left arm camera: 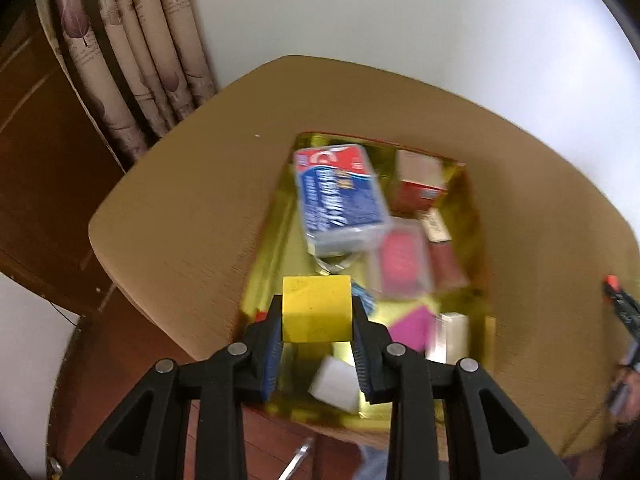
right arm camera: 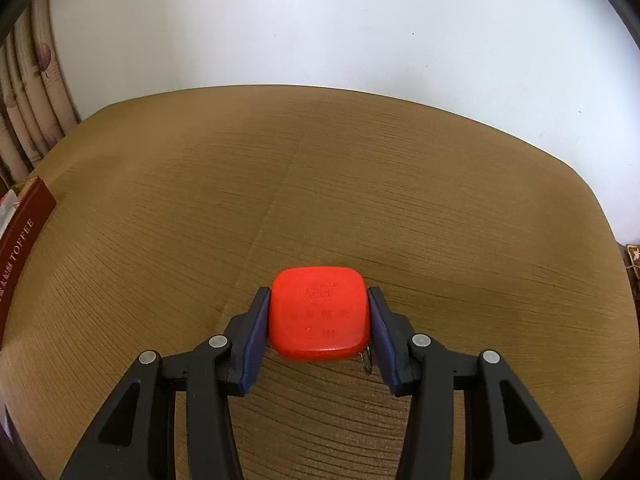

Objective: Organize rigid objects
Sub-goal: 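Carry the yellow cube into the tray and open the left gripper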

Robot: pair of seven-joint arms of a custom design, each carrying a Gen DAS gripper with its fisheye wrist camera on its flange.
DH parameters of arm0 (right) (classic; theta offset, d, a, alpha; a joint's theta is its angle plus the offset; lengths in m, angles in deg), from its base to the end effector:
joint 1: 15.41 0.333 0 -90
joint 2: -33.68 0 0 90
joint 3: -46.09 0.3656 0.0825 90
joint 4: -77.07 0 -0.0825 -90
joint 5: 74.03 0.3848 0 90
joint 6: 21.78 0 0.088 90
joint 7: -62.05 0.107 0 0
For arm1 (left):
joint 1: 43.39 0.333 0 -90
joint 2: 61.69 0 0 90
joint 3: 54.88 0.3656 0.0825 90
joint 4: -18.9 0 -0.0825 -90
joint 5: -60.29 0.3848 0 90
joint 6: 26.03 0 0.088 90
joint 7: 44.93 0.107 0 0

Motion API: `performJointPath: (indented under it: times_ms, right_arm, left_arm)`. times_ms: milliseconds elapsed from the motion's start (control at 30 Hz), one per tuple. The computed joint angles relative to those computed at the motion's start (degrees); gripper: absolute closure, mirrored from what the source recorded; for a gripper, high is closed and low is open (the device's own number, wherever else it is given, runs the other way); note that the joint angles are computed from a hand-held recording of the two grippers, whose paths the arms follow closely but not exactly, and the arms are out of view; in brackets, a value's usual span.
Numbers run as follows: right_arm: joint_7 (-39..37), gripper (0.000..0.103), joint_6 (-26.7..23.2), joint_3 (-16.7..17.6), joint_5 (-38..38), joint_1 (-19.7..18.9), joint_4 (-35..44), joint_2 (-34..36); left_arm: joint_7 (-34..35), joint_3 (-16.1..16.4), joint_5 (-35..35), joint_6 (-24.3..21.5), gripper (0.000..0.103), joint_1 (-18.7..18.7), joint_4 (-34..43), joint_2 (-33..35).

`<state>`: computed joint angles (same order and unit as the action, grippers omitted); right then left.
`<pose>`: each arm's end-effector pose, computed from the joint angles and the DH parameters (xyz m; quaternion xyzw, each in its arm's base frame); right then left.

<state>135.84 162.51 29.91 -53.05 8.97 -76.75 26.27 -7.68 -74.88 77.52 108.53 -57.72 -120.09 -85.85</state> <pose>0.4470 0.0286 0.3938 -0.6839 0.6558 -0.1955 0.2530 0.3519 -0.2542 0.5320 -0.7348 0.6331 -0.1442 0.1962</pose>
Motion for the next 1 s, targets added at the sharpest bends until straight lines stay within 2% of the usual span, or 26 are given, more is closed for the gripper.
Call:
performJointPath:
  times_ms: [67, 100, 133, 167, 200, 233, 333, 433, 467, 567, 633, 667, 733, 800, 900, 1000]
  right_arm:
    - [2.70, 0.059, -0.75, 5.02, -2.19, -5.24, -0.37, -0.54]
    - [3.64, 0.059, -1.07, 6.43, -3.09, -6.82, -0.46, -0.68]
    - [3.71, 0.059, -1.36, 6.29, -3.32, -6.88, 0.18, -0.07]
    - [5.02, 0.059, -1.73, 8.15, -4.71, -8.91, 0.26, -0.03]
    - [6.93, 0.059, -2.06, 10.95, -6.46, -11.73, -0.16, -0.53]
    - [8.15, 0.059, -2.61, 12.12, -7.61, -13.04, -0.20, -0.84]
    - [10.74, 0.059, -3.20, 13.51, -9.31, -13.96, 0.28, -0.41]
    - [10.29, 0.059, -4.32, 11.83, -8.17, -11.85, 0.64, -0.89]
    - [8.78, 0.059, -4.77, 10.11, -6.80, -10.29, -0.21, -2.39]
    - [9.36, 0.059, -5.57, 11.06, -6.91, -10.04, -0.79, -4.49]
    - [8.42, 0.059, -6.37, 9.44, -5.23, -7.32, -1.13, -6.56]
    - [7.34, 0.059, -6.83, 7.82, -3.51, -4.73, -1.12, -7.86]
    - [5.20, 0.059, -7.67, 5.18, -0.08, 0.23, -0.62, -9.86]
    - [2.47, 0.059, -8.57, 2.61, 4.25, 6.31, 0.52, -11.89]
    - [-1.60, 0.059, -9.68, 1.78, 9.47, 14.08, 4.20, -12.68]
    - [-9.20, 0.059, -12.20, -2.24, 18.36, 24.07, 9.78, -10.68]
  left_arm:
    - [-1.67, -0.78, 0.92, 0.56, 0.073, 0.56, 0.27, 1.90]
    - [-1.52, -0.52, 1.29, 0.94, 0.072, 0.59, 0.22, 2.51]
    - [-1.77, -0.61, 2.21, 0.98, 0.072, 0.97, 0.53, 3.83]
    - [-3.31, -1.05, 3.46, 2.22, 0.072, 1.43, 0.37, 5.61]
    - [-3.25, -0.17, 3.33, 3.87, 0.072, 1.17, -0.90, 5.44]
    - [-3.34, 0.08, 4.08, 5.06, 0.072, 1.35, -0.62, 6.19]
    - [-5.05, -0.44, 6.66, 4.87, 0.072, 1.72, 0.21, 7.60]
    - [-5.36, -0.08, 8.46, 4.06, 0.072, 1.56, 1.57, 10.14]
    - [-5.28, 0.13, 8.75, 3.43, 0.072, 1.32, 1.89, 10.52]
    - [-6.55, 0.04, 9.84, 1.56, 0.072, 0.43, 2.32, 10.84]
    - [-8.86, -0.37, 10.71, 1.31, 0.071, -0.12, 1.46, 9.07]
    - [-10.81, -0.98, 12.13, 1.36, 0.070, -0.14, 0.63, 7.37]
    - [-13.97, -2.33, 14.45, 1.27, 0.064, -0.19, -1.05, 3.56]
    - [-18.42, -4.73, 17.10, -0.60, 0.055, 0.20, -2.91, -1.20]
    - [-22.02, -6.90, 19.04, -1.54, 0.052, -0.48, -6.49, -8.02]
    - [-20.05, -5.21, 17.02, 2.74, 0.052, -3.03, -10.34, -11.87]
